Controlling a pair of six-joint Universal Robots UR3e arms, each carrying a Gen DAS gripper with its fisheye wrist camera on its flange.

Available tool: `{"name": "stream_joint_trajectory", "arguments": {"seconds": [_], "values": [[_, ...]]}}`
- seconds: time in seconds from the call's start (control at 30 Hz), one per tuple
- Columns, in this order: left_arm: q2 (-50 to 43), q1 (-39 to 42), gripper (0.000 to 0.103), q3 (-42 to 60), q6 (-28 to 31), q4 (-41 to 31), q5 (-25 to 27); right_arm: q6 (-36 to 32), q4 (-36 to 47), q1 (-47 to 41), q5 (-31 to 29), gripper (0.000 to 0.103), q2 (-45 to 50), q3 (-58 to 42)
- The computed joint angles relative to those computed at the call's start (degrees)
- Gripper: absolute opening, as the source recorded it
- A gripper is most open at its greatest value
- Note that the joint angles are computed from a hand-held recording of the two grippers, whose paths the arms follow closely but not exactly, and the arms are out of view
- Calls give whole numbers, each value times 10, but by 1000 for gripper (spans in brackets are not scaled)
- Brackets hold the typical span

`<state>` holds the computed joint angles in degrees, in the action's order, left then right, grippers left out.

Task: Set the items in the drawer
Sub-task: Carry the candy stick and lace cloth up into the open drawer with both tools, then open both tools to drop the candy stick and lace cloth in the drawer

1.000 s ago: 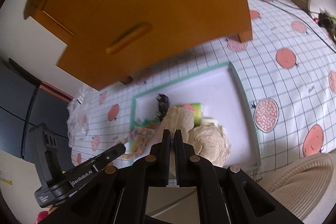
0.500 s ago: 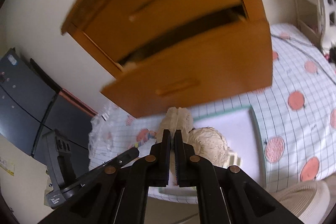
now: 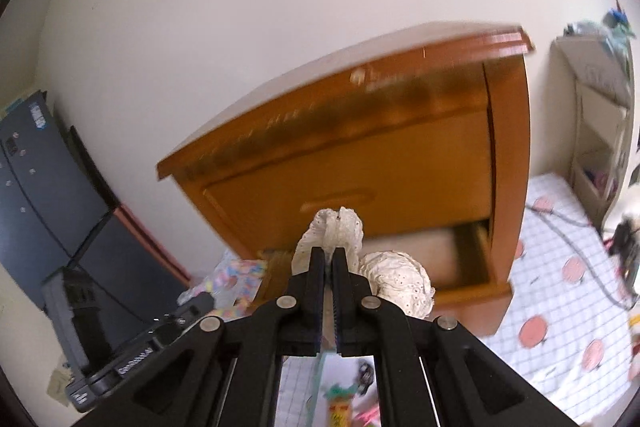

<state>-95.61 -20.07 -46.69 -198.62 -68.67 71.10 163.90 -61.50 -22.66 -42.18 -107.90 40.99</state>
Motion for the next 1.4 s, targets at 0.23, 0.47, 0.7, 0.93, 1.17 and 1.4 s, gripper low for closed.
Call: {"name": "stream_joint_trajectory", "arguments": {"seconds": [0.23, 0.47, 0.7, 0.93, 1.17, 1.4], "values": [[-70, 1, 8, 70, 9, -26, 15, 137, -188, 166, -176, 4, 132, -25], [-133, -3, 8, 119, 9, -56, 31, 150, -226, 218, -259, 4, 183, -12], [-192, -10, 8, 179, 10, -95, 46, 156, -247, 274, -322, 4, 230, -18], [-186, -12, 41, 161, 11, -94, 60, 163, -258, 298, -351, 6, 240, -2], [-170, -12, 58, 139, 3, -88, 76, 165, -253, 299, -364, 36, 234, 17], [-173, -18, 73, 148, -1, -107, 109, 162, -251, 295, -369, 62, 213, 43]]}}
